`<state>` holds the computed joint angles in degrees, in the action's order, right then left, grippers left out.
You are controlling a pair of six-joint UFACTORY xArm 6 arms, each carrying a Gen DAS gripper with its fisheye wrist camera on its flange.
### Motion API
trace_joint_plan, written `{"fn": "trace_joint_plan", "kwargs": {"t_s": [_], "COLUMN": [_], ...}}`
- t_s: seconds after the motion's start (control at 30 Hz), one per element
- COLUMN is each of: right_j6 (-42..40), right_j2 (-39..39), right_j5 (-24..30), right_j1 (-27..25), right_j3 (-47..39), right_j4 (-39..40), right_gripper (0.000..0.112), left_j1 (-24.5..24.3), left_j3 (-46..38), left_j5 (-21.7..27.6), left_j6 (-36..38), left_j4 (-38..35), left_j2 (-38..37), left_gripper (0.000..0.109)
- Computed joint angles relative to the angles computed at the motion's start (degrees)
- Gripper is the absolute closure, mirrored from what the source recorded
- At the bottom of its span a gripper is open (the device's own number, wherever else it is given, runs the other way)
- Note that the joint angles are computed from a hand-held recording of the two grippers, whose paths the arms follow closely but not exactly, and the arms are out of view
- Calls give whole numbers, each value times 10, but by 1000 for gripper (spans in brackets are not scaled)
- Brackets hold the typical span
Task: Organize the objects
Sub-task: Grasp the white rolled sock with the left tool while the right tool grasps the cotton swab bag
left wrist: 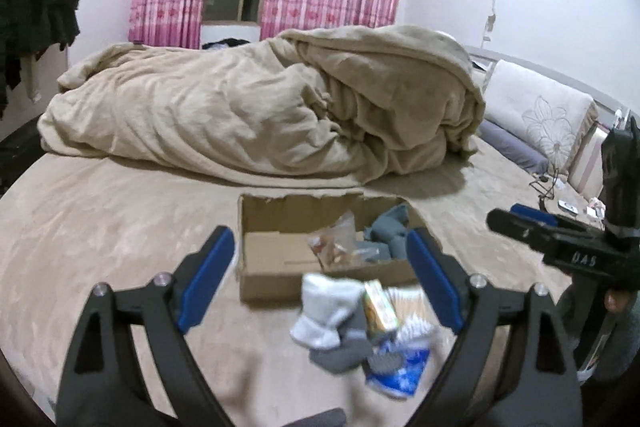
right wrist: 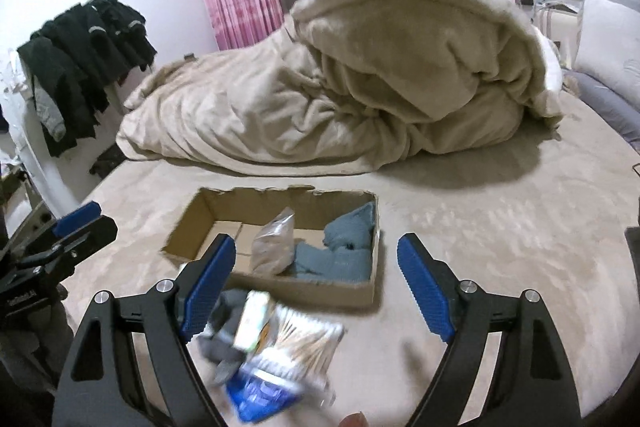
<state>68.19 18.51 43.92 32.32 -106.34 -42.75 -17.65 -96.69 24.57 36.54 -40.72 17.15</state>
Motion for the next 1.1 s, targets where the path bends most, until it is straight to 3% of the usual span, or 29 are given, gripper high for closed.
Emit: {"fn": "trace_joint_plan", "kwargs": {"t_s": [0.1, 0.27, 0.43, 0.67, 0.73, 0.8, 0.9, 0.97, 1.1], "right_j6": [42, 58, 45, 14, 14, 4, -5, -3, -17], "right_j2": [-36, -58, -67, -39, -34, -25, -16, -6, 22], "right_j5": [-11, 8, 0, -4, -15, -21, -41, -46, -20], "right_j1": [11, 29, 38, 26, 21, 13, 4, -2, -4], "right_j3": [50, 79, 91, 89, 97, 99, 105, 104, 82], "right_j4": [-32, -47, -39, 6, 12, 37, 56, 59, 75], "right_gripper": [26, 26, 26, 26, 26, 26, 26, 26, 26], "left_j1": [-2, -4, -8, -22, -25, -26, -27, -27, -23], "left_j3": [80, 128, 114, 80, 68, 57, 40, 28, -2], "left_j5": [-27, -44, -38, -42, -46, -42, -40, -35, -32], "left_j6": [18, 37, -10, -1, -30, -12, -47, -38, -72], "left_j4": [-23, -31, 38, 56, 98, 78, 120, 107, 138], "left_j2": [-53, -76, -42, 12, 30, 41, 62, 74, 106], "left_gripper": [19, 19, 19, 19, 19, 19, 19, 19, 24]}}
